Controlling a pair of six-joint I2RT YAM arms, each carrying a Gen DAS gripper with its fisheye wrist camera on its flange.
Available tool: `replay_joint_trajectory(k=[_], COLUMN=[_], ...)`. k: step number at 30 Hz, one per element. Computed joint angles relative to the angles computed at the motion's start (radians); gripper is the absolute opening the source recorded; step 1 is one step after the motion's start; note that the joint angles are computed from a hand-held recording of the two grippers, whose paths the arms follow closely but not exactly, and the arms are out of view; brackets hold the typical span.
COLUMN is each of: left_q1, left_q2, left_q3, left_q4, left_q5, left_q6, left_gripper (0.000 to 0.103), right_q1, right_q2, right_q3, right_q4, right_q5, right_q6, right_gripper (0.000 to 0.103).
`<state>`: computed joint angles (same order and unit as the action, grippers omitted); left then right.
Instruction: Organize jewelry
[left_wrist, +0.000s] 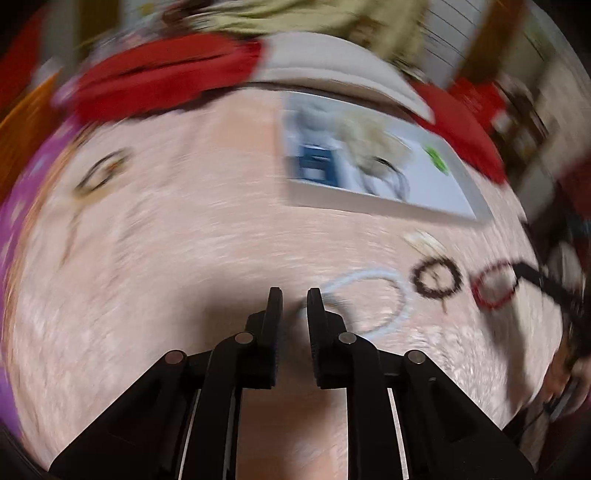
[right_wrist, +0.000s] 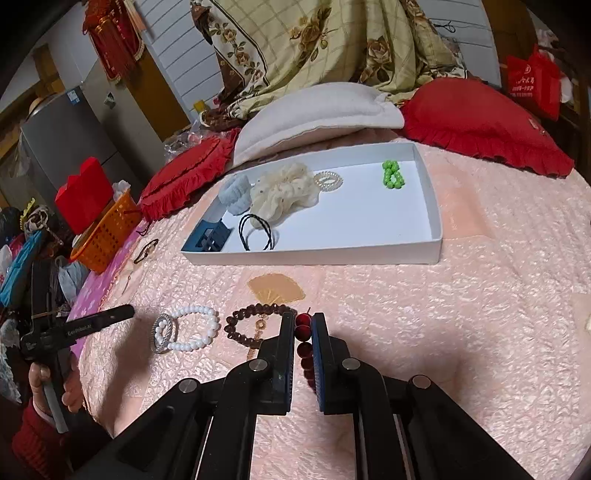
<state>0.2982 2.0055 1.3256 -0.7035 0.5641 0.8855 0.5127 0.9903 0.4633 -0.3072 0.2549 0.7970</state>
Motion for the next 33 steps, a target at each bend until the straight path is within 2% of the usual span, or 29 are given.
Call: replay_joint_trajectory(k=[2, 6, 10, 13, 14, 17, 18, 19, 27, 31, 32, 33], left_q1=[-0.065, -0.142, -0.195, -0.216, -0.222, -0.229, -0.232, -0.233, -0.192, -0.187, -0.186, -0.189], left_q2=[-0.014, 0.013, 0.017, 0.004, 0.002, 0.019, 0.017, 0.018, -0.053, -0.018, -0.008, 0.000], left_q3=[-0.042, -0.035, -0.058, -0.099, -0.102, -0.071, -0.071, -0.069, -0.092, -0.040, -0.030, -0.025], left_q4=[0.031, 0.018, 0.035, 0.091, 0.100, 0.074, 0.073, 0.067, 0.054, 0.050, 0.051, 0.054], left_q5=[-0.017, -0.028, -0.089, -0.130, -0.141, -0.156, -0.165, -0.168, -0.102, -0.112, -0.112, -0.115], left_q6=[0.047, 0.122, 0.209, 0.249, 0.250, 0.237, 0.232, 0.227, 0.167, 0.149, 0.152, 0.157], left_gripper=[0.013, 0.013, 0.013, 0.016, 0.019, 0.019, 0.016, 0.004, 0.002, 0.007, 0.012, 0.022], right_q1=[0.005, 0.000, -0.041, -0.078, -0.081, -0.088, -0.087, -0.085, -0.070, -0.045, -0.043, -0.039], right_q2=[0.003, -0.010, -0.024, -0.023, -0.018, -0.005, 0.001, 0.003, -0.055, -0.085, -0.090, -0.095], right_q3=[0.002, 0.001, -0.025, -0.054, -0.059, -0.072, -0.073, -0.071, -0.047, -0.047, -0.049, -0.052], right_q4=[-0.001, -0.012, 0.008, 0.047, 0.056, 0.084, 0.089, 0.089, 0.025, -0.004, -0.005, -0.008], right_q5=[0.000, -0.005, -0.044, -0.082, -0.086, -0.099, -0.100, -0.098, -0.070, -0.048, -0.048, -0.047], right_q6=[0.005, 0.004, -0.002, -0.002, 0.001, 0.002, 0.003, 0.004, 0.004, 0.026, 0.031, 0.038], right_gripper=[0.009, 0.009, 0.009, 0.009, 0.009, 0.009, 0.009, 0.009, 0.009, 0.009, 0.009, 0.009])
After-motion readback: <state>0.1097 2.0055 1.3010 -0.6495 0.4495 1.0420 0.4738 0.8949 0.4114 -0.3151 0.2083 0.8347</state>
